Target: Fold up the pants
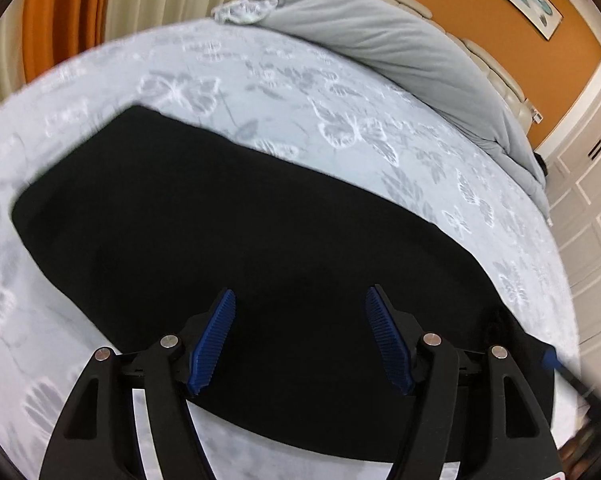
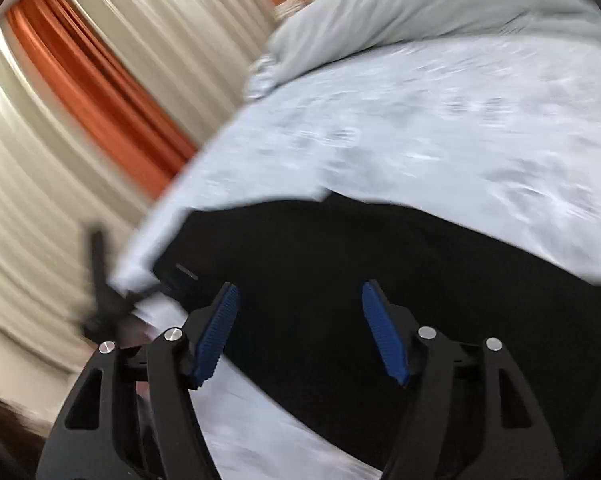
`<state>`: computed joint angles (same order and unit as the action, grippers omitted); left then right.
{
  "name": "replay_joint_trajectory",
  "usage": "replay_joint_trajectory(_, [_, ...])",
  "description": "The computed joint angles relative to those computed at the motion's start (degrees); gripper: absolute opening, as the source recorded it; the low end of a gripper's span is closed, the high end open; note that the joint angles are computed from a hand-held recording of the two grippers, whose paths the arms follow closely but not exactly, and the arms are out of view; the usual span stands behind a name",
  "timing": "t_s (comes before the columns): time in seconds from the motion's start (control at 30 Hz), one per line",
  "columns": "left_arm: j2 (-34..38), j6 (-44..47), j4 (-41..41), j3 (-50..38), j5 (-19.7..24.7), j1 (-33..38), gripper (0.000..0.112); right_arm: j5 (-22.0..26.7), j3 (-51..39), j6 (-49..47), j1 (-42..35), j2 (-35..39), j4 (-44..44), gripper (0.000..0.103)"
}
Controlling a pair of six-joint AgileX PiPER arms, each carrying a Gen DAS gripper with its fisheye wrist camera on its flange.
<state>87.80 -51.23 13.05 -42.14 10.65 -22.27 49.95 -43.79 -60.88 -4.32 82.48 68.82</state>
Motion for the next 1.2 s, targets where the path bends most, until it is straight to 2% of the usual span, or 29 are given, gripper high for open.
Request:
replay_joint_trajectory(0.03, [0.69, 3.44, -3.56, -0.49, 0.14, -0.05, 0.066, 3.09, -3.70, 0.60, -0.18, 3.45, 1.67, 0.063])
replay_joint_trajectory(0.07, [1.40, 4.58, -4.83, -0.84, 0.29, -0.30, 0.066, 3.89, -9.20, 3.19, 0.91, 7.78, 1.75, 0.063])
replay_joint_trajectory(0.13, [2.48, 0.00, -0.57, -1.51, 1.15, -1.49, 0.066, -0.44, -18.41, 12.25, 5.17, 14.07, -4.97, 0.063])
replay_joint_trajectory(0.2, [3.18, -4.55, 3.95, -1.82, 1.95, -2.55, 0.066, -6.22, -27.73, 23.70, 10.43, 22.09, -16.43, 0.055])
replay_joint_trajectory(0.27, [3.87, -9.01, 8.53, -2.05, 2.92, -3.45, 0.066, -5.34, -33.83, 31.13, 13.32, 27.83, -23.59, 0.049])
replay_joint_trajectory(0.43, [4.87, -16.61, 16.92, -3.25, 7.00, -6.26, 0.066, -5.80, -39.88, 39.84, 20.00, 33.88, -36.72, 0.048])
replay_joint_trajectory(0.47, [4.89, -16.87, 17.12, -3.34, 7.67, -6.67, 0.066, -5.36, -40.44, 41.21, 21.17, 34.57, -38.93, 0.049])
replay_joint_trajectory(0.6, [3.72, -15.43, 15.93, -2.39, 7.66, -7.28, 0.069, -9.69, -37.51, 40.52, 23.25, 33.56, -42.15, 0.052])
replay_joint_trajectory(0.63, [3.56, -14.94, 15.47, -2.29, 7.50, -7.23, 0.070, -10.29, -37.49, 40.13, 23.37, 33.81, -42.10, 0.048])
replay_joint_trajectory(0.67, [3.49, -13.44, 13.97, -2.26, 7.17, -7.02, 0.070, -9.94, -37.87, 39.13, 23.44, 34.21, -41.14, 0.029])
replay_joint_trajectory(0.7, [3.57, -12.08, 12.65, -2.36, 7.10, -6.88, 0.070, -10.47, -38.27, 40.43, 23.96, 34.07, -42.27, 0.017])
replay_joint_trajectory(0.83, [3.72, -14.33, 14.66, -2.46, 7.52, -7.60, 0.070, -14.06, -38.88, 41.00, 23.06, 31.34, -40.02, 0.013])
replay_joint_trajectory(0.87, [4.00, -15.30, 15.46, -2.64, 7.55, -7.77, 0.070, -16.69, -39.06, 43.73, 22.88, 32.26, -43.22, 0.000])
replay_joint_trajectory(0.93, [5.38, -16.46, 16.41, -3.67, 8.41, -8.31, 0.073, -15.42, -43.03, 51.82, 22.88, 37.54, -50.99, 0.000])
replay_joint_trajectory(0.97, [6.29, -17.39, 17.61, -4.49, 9.34, -8.84, 0.073, -15.34, -42.81, 53.05, 22.34, 38.57, -51.44, 0.000])
replay_joint_trajectory(1.0, [6.73, -18.91, 19.32, -4.98, 10.34, -9.64, 0.074, -17.56, -40.82, 52.17, 21.79, 37.32, -49.59, 0.000])
replay_joint_trajectory(1.07, [6.52, -21.09, 21.85, -4.94, 11.20, -10.54, 0.074, -25.30, -30.92, 45.25, 20.69, 28.21, -39.73, 0.002])
replay_joint_trajectory(1.13, [4.39, -21.08, 20.38, -3.09, 8.93, -8.86, 0.074, -27.28, -22.51, 33.80, 19.91, 20.01, -28.27, 0.002])
replay_joint_trajectory(1.2, [2.99, -20.21, 18.01, -1.92, 7.36, -6.80, 0.074, -26.76, -15.72, 24.94, 20.25, 15.26, -20.64, 0.002])
